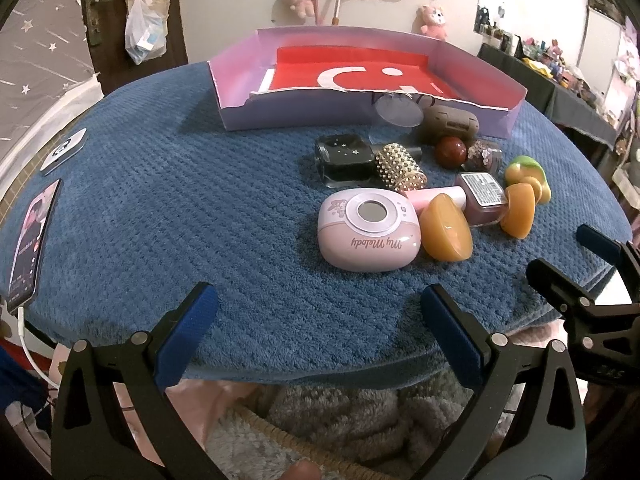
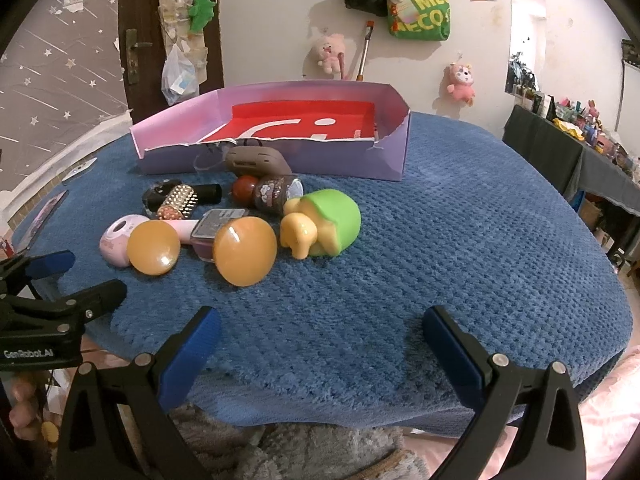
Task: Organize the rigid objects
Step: 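Move both tools toward the pink My Melody device and green duck toy, then grasp the pink My Melody device with the left tool while the right tool grasps the green duck toy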
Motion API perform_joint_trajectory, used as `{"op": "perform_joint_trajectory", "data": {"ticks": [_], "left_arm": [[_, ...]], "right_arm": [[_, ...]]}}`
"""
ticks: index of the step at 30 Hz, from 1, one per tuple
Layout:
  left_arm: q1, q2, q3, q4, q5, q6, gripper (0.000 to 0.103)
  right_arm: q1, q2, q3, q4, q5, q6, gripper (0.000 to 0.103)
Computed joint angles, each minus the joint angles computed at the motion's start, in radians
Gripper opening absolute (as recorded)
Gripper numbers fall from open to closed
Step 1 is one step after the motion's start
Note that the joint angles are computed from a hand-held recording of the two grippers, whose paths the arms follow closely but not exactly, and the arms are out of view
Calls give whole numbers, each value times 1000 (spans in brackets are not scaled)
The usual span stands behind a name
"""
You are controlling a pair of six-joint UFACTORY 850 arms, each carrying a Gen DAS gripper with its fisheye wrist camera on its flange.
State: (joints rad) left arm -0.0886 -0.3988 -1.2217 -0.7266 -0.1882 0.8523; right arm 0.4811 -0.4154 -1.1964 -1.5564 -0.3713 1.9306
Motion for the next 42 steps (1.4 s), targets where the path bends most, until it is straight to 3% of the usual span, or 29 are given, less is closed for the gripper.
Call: {"op": "perform_joint_trajectory", "data": {"ticks": [3, 14, 18, 26, 32, 35, 42], "left_arm": [[3, -5, -10, -17, -16, 29, 103], [1, -35, -52, -19, -43, 58, 103], [-1, -44, -67, -13, -51, 53, 103], [-11, -63, -89, -1, -43, 37, 103], [-17, -76, -111, 84, -42, -60, 103], [-19, -81, -119, 107, -41, -89, 103], [-16, -85, -123, 74, -44, -63, 103]], "right_arm": [[-5, 6, 4, -43, 32, 39, 102], [-27, -15, -42, -91, 156, 44, 70], [-22, -23, -55, 53, 128, -104, 70], [-45, 8, -23, 34, 60, -54, 70], [-70, -34, -73, 54, 106, -114, 70], [-69, -61, -105, 65, 92, -148, 70], [-109, -74, -126, 53, 197, -109, 70]]}}
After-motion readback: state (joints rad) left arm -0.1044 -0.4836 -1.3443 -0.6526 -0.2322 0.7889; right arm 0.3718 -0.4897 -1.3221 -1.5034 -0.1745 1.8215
